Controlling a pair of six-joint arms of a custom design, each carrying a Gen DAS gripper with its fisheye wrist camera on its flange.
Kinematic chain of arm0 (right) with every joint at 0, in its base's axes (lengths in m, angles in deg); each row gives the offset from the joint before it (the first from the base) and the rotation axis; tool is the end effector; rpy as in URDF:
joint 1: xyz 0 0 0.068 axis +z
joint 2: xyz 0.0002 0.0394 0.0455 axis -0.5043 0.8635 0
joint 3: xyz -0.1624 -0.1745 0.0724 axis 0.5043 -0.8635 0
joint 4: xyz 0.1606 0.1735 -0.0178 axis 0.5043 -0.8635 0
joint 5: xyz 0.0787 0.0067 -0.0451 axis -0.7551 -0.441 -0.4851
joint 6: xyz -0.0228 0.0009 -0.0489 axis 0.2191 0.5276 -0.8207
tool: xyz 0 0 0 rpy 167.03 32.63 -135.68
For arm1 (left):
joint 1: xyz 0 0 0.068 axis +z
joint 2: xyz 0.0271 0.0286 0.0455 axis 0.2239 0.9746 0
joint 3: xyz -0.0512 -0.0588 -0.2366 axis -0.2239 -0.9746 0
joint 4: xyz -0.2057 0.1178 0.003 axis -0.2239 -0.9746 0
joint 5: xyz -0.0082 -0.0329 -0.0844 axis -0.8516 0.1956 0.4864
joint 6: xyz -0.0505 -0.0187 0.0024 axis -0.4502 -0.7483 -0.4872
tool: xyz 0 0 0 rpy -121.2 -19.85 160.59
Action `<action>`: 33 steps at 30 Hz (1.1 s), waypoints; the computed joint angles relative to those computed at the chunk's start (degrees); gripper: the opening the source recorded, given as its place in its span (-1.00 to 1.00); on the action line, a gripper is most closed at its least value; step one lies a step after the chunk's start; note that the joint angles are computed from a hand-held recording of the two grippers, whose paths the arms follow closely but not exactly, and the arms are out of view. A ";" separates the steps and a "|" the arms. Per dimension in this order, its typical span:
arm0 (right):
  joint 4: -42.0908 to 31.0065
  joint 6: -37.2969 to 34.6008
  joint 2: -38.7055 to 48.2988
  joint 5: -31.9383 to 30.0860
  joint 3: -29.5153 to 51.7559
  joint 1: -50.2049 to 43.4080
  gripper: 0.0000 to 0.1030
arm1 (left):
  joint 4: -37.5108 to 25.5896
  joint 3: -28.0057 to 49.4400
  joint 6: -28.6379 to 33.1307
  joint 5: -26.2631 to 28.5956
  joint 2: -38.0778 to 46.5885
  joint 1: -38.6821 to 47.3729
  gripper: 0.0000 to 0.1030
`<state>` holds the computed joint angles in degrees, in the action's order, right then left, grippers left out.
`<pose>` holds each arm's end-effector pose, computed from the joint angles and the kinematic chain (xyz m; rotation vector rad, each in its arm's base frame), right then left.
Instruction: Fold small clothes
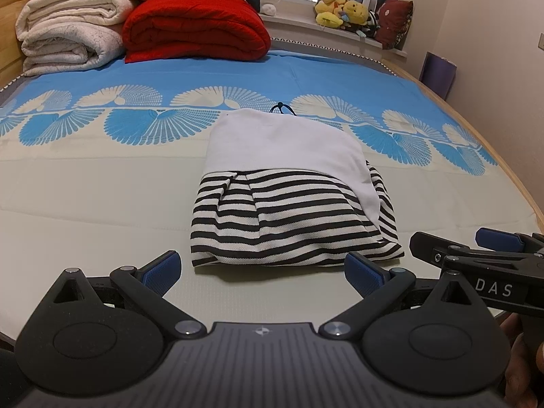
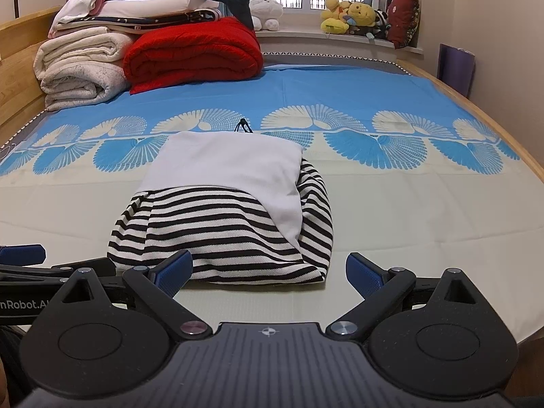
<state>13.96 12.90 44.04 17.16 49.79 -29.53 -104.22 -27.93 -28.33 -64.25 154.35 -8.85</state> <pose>0.2154 0.0048 0.2568 -0.0359 2.2905 0.0704 0.2374 -0.0895 0.2526 0.0225 2.3625 -0.1645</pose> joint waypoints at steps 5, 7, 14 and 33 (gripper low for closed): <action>0.00 -0.02 -0.03 -0.02 -0.01 -0.02 0.88 | 0.08 -0.03 0.03 0.02 0.01 0.01 0.99; 0.00 -0.02 -0.03 -0.02 -0.01 -0.02 0.88 | 0.04 -0.02 0.02 0.00 0.01 -0.02 0.99; -0.08 -0.09 -0.04 0.02 0.03 -0.02 0.88 | 0.04 -0.03 -0.05 -0.07 0.03 -0.07 0.99; 0.09 -0.03 -0.19 0.18 -0.57 0.09 0.87 | 0.41 -0.67 0.59 0.52 -0.01 0.57 0.99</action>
